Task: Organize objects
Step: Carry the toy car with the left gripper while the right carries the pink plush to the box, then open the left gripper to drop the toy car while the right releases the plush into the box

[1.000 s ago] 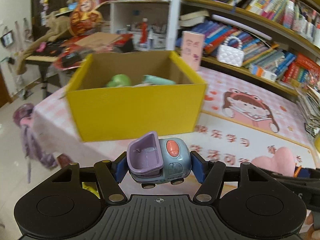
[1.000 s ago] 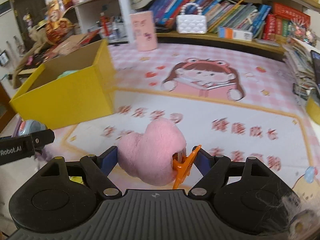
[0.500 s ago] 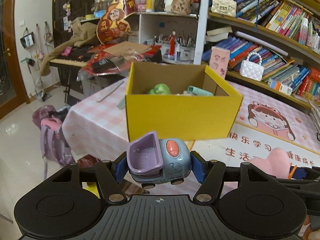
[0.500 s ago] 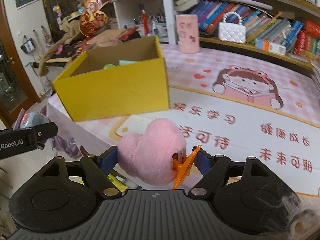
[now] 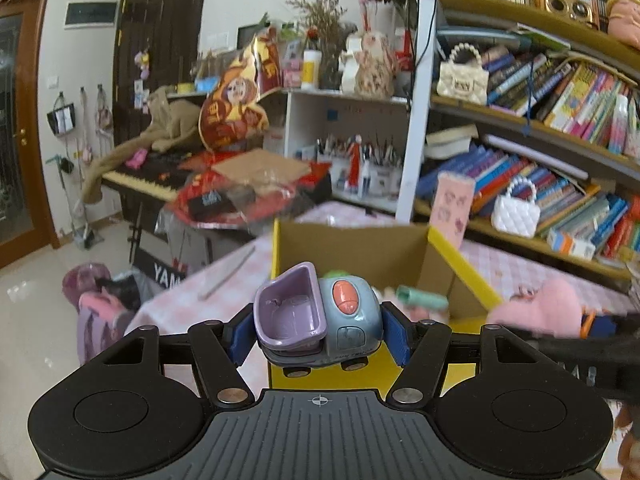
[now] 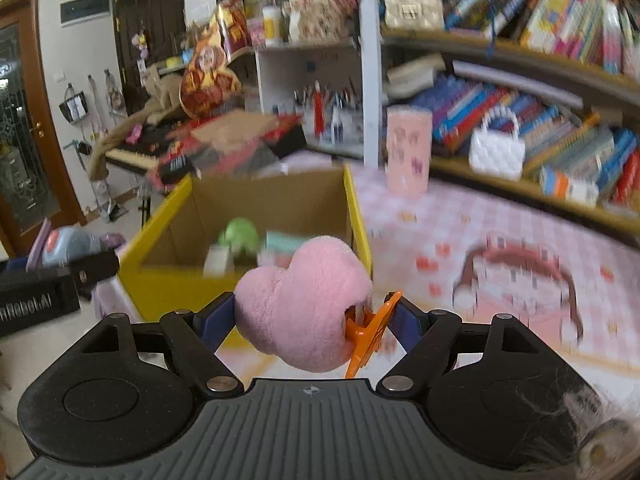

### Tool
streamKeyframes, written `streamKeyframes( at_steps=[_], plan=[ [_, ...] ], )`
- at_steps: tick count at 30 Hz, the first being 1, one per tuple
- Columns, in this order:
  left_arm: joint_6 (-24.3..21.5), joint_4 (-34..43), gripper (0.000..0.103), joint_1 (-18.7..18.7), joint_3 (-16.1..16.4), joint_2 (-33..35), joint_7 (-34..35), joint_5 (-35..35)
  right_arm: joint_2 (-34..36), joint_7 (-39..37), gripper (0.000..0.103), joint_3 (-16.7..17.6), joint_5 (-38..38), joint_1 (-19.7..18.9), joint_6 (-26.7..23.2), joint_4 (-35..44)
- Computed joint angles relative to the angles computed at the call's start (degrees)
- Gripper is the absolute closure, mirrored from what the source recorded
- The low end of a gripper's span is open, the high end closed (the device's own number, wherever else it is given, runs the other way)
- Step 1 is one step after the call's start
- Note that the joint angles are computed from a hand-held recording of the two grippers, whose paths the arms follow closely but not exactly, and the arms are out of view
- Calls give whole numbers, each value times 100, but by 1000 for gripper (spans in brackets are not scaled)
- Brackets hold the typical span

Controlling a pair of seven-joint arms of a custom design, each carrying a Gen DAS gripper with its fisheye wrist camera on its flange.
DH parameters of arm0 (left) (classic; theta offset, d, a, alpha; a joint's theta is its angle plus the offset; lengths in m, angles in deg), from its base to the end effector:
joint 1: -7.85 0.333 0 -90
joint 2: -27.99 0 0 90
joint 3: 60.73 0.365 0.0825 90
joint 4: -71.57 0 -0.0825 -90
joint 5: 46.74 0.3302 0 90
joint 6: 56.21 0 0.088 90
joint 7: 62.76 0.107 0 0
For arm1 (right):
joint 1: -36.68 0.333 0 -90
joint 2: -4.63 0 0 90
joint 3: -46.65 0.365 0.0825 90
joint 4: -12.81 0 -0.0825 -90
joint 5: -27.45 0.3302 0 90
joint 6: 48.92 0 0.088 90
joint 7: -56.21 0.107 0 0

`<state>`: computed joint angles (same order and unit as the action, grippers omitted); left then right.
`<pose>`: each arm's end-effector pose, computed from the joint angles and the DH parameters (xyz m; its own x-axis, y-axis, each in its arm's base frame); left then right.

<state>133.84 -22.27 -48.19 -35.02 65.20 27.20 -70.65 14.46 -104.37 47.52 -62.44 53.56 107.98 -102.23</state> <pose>0.5885 -0.4060 0.4746 -0.3492 -0.9346 0.0681 -0.4422 0.1003 -0.8913 0.5319 0.2106 0.4816 -0.2071 -0.9762 -0.0649 -0.5057 0.1636 -0.8471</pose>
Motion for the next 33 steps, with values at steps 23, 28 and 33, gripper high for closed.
streamKeyframes(
  at_steps=[23,28,33],
  plan=[
    [-2746,3755,38,871,-42,2001,-1739,1458,2425,-4459,24,418,4206,-877,771,3032],
    [-2537,3421,36,818,-49,1867,-2030,1864,2648,-5497,24,679,4930,-968,708,3212],
    [-2264,3011,31,797,-74,1657,-2352,2227,2688,-6116,23,864,5654,-1061,668,3191]
  ],
)
